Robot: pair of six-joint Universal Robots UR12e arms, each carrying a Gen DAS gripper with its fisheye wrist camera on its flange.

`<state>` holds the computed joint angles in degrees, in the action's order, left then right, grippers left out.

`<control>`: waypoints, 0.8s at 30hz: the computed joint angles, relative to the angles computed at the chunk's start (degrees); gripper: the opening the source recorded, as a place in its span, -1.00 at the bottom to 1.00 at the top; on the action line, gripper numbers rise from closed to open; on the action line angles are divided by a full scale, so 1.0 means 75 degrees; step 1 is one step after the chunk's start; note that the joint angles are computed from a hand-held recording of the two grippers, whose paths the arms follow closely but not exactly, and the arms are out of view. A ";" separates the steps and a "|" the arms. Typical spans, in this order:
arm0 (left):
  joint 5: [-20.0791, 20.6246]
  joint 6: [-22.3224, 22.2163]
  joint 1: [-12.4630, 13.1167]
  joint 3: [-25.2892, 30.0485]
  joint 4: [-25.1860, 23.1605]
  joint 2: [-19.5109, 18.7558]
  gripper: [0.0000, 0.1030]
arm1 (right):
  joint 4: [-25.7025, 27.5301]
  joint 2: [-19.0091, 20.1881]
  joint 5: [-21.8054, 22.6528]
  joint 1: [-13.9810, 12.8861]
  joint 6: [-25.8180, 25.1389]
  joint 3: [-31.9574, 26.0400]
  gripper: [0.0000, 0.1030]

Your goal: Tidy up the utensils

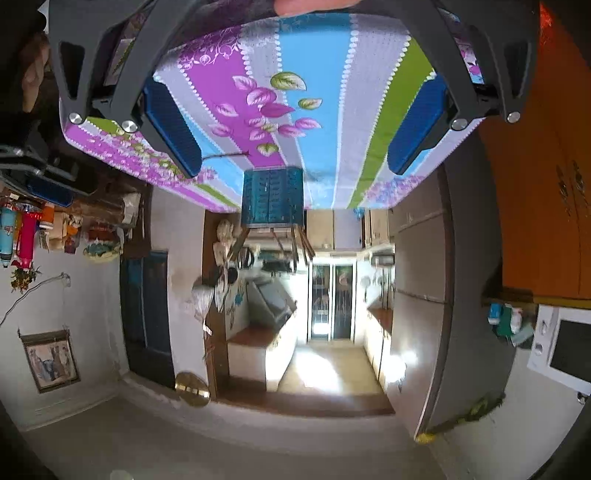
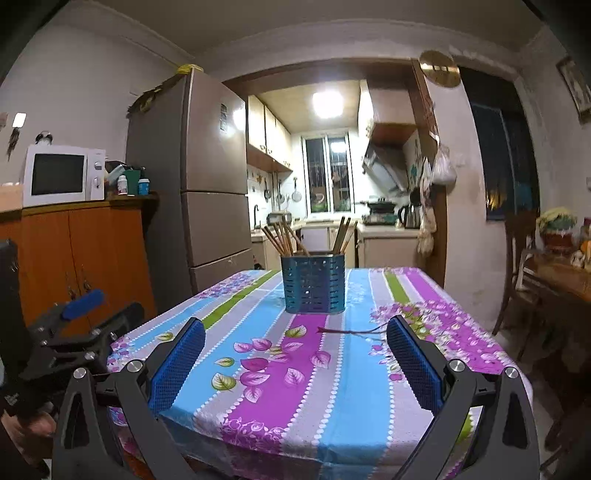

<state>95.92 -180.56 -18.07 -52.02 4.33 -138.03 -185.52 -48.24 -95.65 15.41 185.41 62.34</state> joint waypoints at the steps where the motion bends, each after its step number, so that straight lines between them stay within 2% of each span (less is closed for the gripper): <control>1: 0.0008 0.0027 -0.0010 -0.0044 0.0139 0.0015 0.89 | -0.0093 -0.0017 -0.0019 0.0010 -0.0050 0.0054 0.91; 7: -0.0004 0.0182 -0.0059 -0.0172 0.0638 0.0061 0.89 | -0.0571 -0.0074 -0.0072 0.0036 -0.0045 0.0271 0.91; 11: -0.0027 0.0276 -0.0092 -0.0238 0.0731 0.0083 0.89 | -0.0751 -0.0125 -0.0080 0.0038 -0.0052 0.0398 0.91; 24: 0.0022 0.0240 -0.0142 -0.0154 0.0637 0.0006 0.89 | -0.1054 -0.0074 -0.0471 0.0090 -0.0065 0.0461 0.91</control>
<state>96.09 -178.76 -19.13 -53.18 9.10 -137.99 -193.43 -48.80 -99.18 16.08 184.92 65.80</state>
